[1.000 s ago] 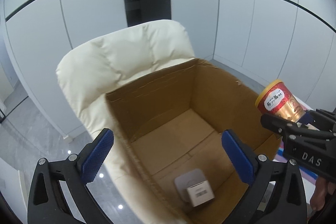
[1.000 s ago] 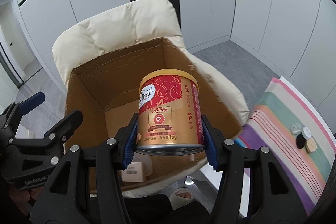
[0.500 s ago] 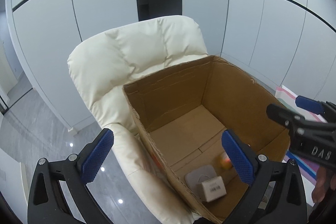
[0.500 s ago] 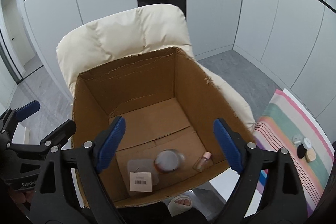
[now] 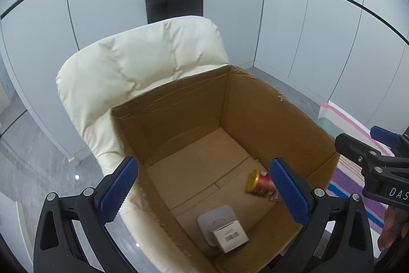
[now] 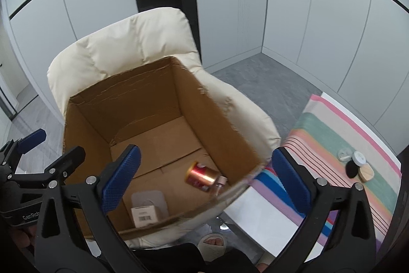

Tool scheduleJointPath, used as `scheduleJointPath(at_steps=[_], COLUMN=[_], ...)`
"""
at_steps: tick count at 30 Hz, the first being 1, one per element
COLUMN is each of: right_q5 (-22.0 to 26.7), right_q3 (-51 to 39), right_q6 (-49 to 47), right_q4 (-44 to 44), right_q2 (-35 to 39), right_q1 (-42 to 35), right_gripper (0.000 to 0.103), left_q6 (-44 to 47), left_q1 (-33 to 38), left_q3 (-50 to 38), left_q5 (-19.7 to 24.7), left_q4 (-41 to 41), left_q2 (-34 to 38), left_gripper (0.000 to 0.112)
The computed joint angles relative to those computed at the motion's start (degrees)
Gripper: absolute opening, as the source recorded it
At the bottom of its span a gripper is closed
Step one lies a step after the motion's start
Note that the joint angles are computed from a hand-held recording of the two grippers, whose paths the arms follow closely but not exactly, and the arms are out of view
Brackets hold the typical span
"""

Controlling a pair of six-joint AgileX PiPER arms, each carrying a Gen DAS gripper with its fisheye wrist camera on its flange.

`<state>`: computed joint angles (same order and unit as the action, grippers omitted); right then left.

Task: Organize objects
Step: 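Move both tools back over the table toward the black compact and beige puff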

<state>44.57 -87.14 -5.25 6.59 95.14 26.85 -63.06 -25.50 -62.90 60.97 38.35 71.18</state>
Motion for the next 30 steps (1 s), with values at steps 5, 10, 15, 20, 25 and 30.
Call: scheduleJointPath(at_steps=[5, 10, 15, 20, 25, 30], right_q5=[0.24, 0.68, 0.62, 1.44, 1.89, 2.58], right_q3=[0.73, 1.30, 2.38, 2.59, 2.54, 2.45], right_q6=[-1.35, -3.97, -6.56, -9.29, -10.93, -12.90], right_q4=[0.25, 2.47, 3.77, 6.27, 7.43, 9.09], right_q2=[-0.82, -1.69, -2.76, -3.09, -2.96, -3.00], right_q1=[-3.17, -7.40, -11.20, -15.31, -18.93, -21.97], right_gripper=[0.103, 0.103, 0.103, 0.103, 0.103, 0.103], left_q6=[-0.69, -1.24, -1.46, -1.11, -0.68, -0.01], left_q1=[-1.62, -4.16, -6.50, -8.19, -9.84, -11.12], left_q3=[-2.52, -5.96, -9.51, -12.89, -16.28, -19.24], left_q5=[-0.66, -0.24, -0.27, -0.07, 0.02, 0.06], left_q4=[-0.37, 0.33, 0.57, -0.05, 0.02, -0.59], left_q2=[3.04, 6.99, 11.00, 14.47, 17.56, 20.22], left_gripper=[0.103, 0.103, 0.103, 0.103, 0.103, 0.103])
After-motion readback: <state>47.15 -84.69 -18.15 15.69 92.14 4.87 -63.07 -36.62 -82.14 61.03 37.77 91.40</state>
